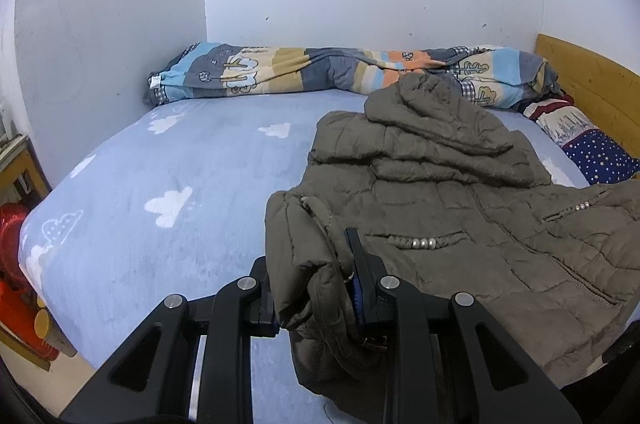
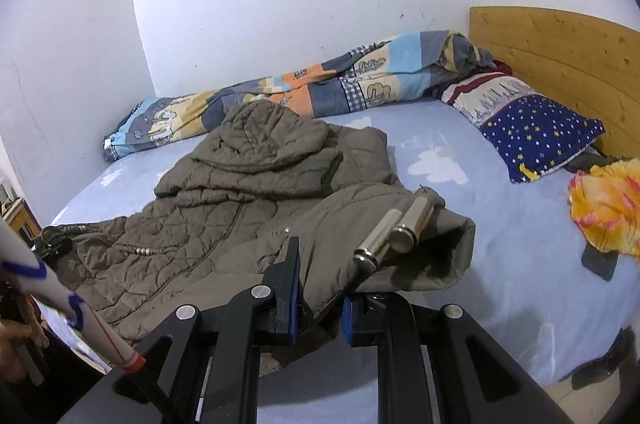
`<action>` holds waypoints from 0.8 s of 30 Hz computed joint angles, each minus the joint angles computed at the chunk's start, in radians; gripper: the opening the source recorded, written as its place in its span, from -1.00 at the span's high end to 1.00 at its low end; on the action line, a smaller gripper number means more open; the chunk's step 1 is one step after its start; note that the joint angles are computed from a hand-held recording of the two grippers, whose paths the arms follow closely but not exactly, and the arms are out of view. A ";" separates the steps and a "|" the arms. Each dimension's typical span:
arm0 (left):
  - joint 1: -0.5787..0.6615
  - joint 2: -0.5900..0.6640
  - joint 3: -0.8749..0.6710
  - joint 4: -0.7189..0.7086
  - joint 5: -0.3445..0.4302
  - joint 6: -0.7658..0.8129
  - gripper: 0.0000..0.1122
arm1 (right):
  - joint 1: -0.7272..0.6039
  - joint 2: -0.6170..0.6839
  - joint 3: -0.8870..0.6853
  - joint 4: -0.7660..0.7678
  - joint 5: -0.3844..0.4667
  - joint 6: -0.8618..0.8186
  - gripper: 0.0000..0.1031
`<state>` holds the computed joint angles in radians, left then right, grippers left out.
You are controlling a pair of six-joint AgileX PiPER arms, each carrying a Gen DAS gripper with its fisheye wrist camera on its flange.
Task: Fold large clothes
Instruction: 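Lift the jacket hem with both tools and fold it toward the hood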
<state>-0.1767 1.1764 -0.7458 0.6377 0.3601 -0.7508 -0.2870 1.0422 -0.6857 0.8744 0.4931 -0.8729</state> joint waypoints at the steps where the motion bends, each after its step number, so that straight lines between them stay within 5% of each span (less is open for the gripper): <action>1: -0.001 0.003 -0.012 -0.005 0.004 0.007 0.57 | -0.001 0.008 -0.017 0.005 0.005 0.000 0.68; 17: 0.086 0.126 -0.285 -0.416 0.067 0.439 0.56 | 0.020 0.190 -0.283 -0.015 0.047 0.082 0.68; 24: 0.141 0.316 -0.600 -0.652 0.206 0.664 0.55 | 0.042 0.357 -0.508 -0.074 0.080 0.179 0.68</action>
